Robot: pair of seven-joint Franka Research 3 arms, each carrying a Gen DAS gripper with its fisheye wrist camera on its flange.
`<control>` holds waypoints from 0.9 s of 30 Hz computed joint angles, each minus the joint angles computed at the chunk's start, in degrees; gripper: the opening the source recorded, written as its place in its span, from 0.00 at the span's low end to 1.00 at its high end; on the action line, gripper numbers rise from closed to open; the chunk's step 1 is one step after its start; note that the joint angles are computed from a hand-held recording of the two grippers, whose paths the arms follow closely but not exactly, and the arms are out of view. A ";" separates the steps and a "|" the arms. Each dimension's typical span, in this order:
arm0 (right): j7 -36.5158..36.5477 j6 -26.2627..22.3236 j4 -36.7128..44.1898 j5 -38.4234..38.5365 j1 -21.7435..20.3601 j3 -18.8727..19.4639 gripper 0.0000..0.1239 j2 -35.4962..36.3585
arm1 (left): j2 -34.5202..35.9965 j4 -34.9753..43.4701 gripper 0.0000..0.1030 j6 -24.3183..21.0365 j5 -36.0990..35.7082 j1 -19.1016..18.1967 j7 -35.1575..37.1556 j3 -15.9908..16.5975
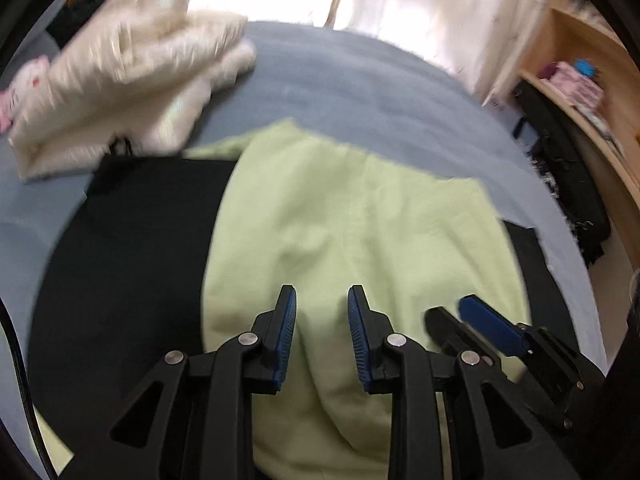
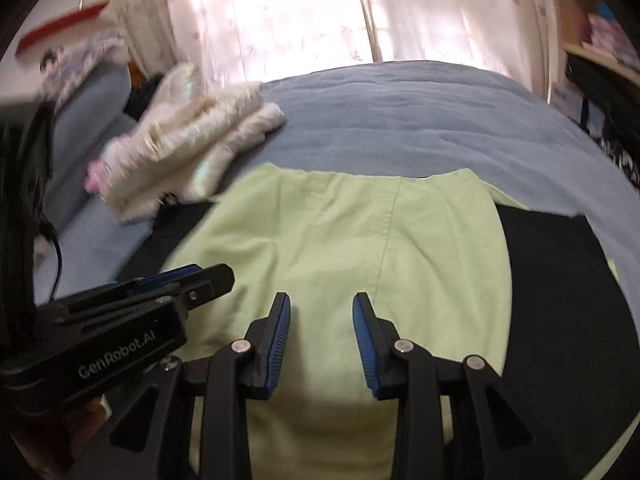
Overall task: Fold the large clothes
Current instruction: 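Smooth the green hood flat on the bundle with both tools open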
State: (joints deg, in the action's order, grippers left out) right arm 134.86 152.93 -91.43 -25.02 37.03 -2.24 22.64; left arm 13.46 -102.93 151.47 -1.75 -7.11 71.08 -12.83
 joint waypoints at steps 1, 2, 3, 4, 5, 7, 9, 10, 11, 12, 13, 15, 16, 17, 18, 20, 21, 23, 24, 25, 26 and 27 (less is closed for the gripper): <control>-0.40 -1.59 0.44 0.50 -0.37 -0.06 0.26 0.66 | 1.28 1.10 0.24 -1.50 1.04 -0.26 -1.06 0.57; -0.02 -2.46 0.38 1.03 -0.73 -0.26 0.25 0.99 | 1.60 0.77 0.22 -1.23 0.76 0.16 -0.51 0.49; 0.31 -0.48 -1.30 2.09 -1.73 -0.13 0.23 0.51 | 1.81 0.42 0.19 -0.45 0.20 0.61 0.34 0.23; 1.08 2.09 -3.44 2.76 -2.41 -0.33 0.20 -0.46 | 1.71 -0.02 0.18 0.30 -0.04 0.84 0.67 0.11; 4.98 1.96 -5.04 0.54 -1.21 -2.52 0.20 -1.69 | 1.54 -0.62 0.17 1.11 -0.88 1.30 1.34 -0.17; 10.18 2.46 -8.28 -2.29 -1.20 -3.99 0.19 -4.14 | 0.97 -1.96 0.16 2.48 -4.25 2.66 3.57 -1.23; 13.75 5.24 -12.39 -2.24 -2.79 -3.54 0.19 -6.87 | 0.44 -2.79 0.16 2.93 -5.31 2.87 4.07 -1.24; 14.75 5.06 -13.30 -2.99 -3.21 -3.23 0.19 -7.70 | 0.19 -3.08 0.16 3.03 -5.21 2.72 3.99 -1.07; 15.73 4.66 -13.87 -3.98 -3.47 -2.83 0.19 -8.35 | 0.28 -3.01 0.16 3.04 -4.74 2.47 3.62 -0.76; 16.69 3.99 -14.07 -4.85 -3.66 -2.31 0.19 -8.78 | 0.14 -3.12 0.16 2.91 -4.06 2.23 3.14 -0.41; 17.26 3.36 -14.35 -5.45 -3.94 -1.64 0.21 -9.28 | -0.24 -3.51 0.16 2.87 -3.45 2.07 2.74 -0.14; 17.98 1.74 -14.24 -6.38 -4.40 -0.30 0.21 -9.72 | -1.27 -4.14 0.16 2.15 -3.08 1.96 2.24 0.05; 18.13 1.61 -14.31 -6.47 -4.81 0.30 0.21 -9.85 | -1.99 -4.34 0.16 1.51 -3.08 1.88 1.93 0.08; 18.04 1.27 -14.29 -6.25 -5.16 0.92 0.22 -9.99 | -2.68 -4.61 0.16 0.94 -3.17 1.80 1.61 0.14; 17.68 0.97 -14.16 -5.74 -5.54 1.51 0.22 -10.07 | -3.42 -5.09 0.16 0.58 -3.55 1.85 1.60 0.19; 17.54 0.58 -14.23 -5.10 -5.93 2.28 0.22 -10.56 | -5.03 -6.16 0.16 0.09 -4.23 1.81 1.80 0.30; 17.87 0.13 -14.33 -5.16 -5.93 2.54 0.22 -10.98 | -6.16 -7.03 0.16 -0.16 -4.53 1.79 1.90 0.44; 18.69 0.13 -14.90 -5.39 -6.02 3.11 0.23 -12.16 | -7.75 -8.09 0.16 -0.89 -4.85 1.55 1.89 0.83; 19.33 0.36 -15.53 -5.58 -6.06 3.44 0.23 -13.13 | -8.62 -8.72 0.16 -1.06 -5.09 1.36 1.78 0.95; 19.52 0.49 -15.82 -5.50 -6.26 3.90 0.24 -13.73 | -10.03 -9.83 0.16 -1.29 -5.97 1.32 2.18 1.09; 19.83 0.48 -16.23 -5.61 -6.35 4.35 0.27 -14.52 | -10.90 -10.34 0.16 -1.57 -6.56 1.17 2.45 1.29; 20.45 0.26 -16.51 -6.21 -6.35 4.75 0.28 -15.28 | -12.29 -11.39 0.16 -1.70 -7.50 1.02 2.95 1.49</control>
